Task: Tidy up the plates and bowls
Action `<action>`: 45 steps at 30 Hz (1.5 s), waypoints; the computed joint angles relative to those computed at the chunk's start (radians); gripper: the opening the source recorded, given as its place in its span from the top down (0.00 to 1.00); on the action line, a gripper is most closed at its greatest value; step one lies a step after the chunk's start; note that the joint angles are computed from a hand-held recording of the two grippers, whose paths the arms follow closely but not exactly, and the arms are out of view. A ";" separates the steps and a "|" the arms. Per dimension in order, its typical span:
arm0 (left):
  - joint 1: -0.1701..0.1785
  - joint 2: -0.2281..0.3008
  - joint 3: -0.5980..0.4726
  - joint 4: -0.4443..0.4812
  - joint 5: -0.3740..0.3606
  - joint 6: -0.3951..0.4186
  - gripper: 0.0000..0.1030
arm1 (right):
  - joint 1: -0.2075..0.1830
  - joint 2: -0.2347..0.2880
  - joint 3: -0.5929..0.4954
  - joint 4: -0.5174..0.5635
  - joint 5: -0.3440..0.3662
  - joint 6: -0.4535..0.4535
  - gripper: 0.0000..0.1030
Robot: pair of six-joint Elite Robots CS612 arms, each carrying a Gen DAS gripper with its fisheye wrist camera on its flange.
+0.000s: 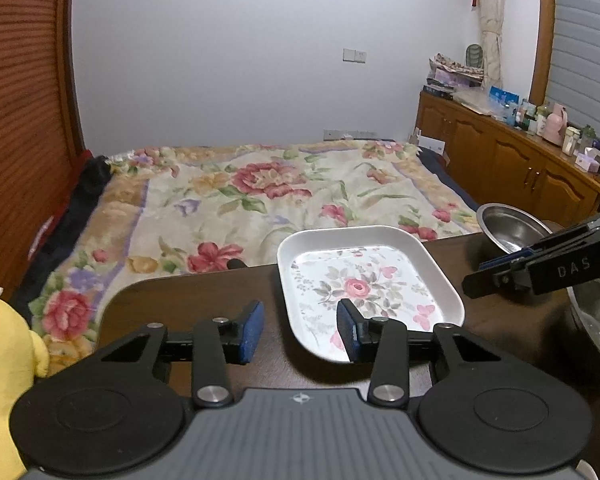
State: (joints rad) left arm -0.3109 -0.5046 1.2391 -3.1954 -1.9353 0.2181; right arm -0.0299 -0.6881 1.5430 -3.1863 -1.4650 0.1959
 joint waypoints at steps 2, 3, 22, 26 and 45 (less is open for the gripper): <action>-0.001 0.011 -0.020 0.019 -0.001 0.000 0.62 | 0.000 0.005 -0.011 0.015 -0.004 0.001 0.71; -0.002 0.018 -0.031 0.026 -0.001 0.002 0.62 | 0.000 0.006 -0.016 0.027 -0.010 0.000 0.71; -0.008 0.065 -0.108 0.129 0.009 -0.031 0.73 | -0.007 0.039 -0.082 0.137 -0.004 -0.003 0.81; -0.008 0.069 -0.114 0.124 0.004 -0.039 0.74 | -0.005 0.045 -0.091 0.143 -0.016 0.000 0.89; -0.002 0.034 -0.061 0.117 -0.026 -0.019 0.88 | -0.009 0.048 -0.091 0.139 -0.014 0.007 0.92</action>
State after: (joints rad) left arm -0.3132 -0.4707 1.1782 -3.0780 -1.9612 0.1989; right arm -0.0384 -0.6403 1.4519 -3.0476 -1.4790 0.2027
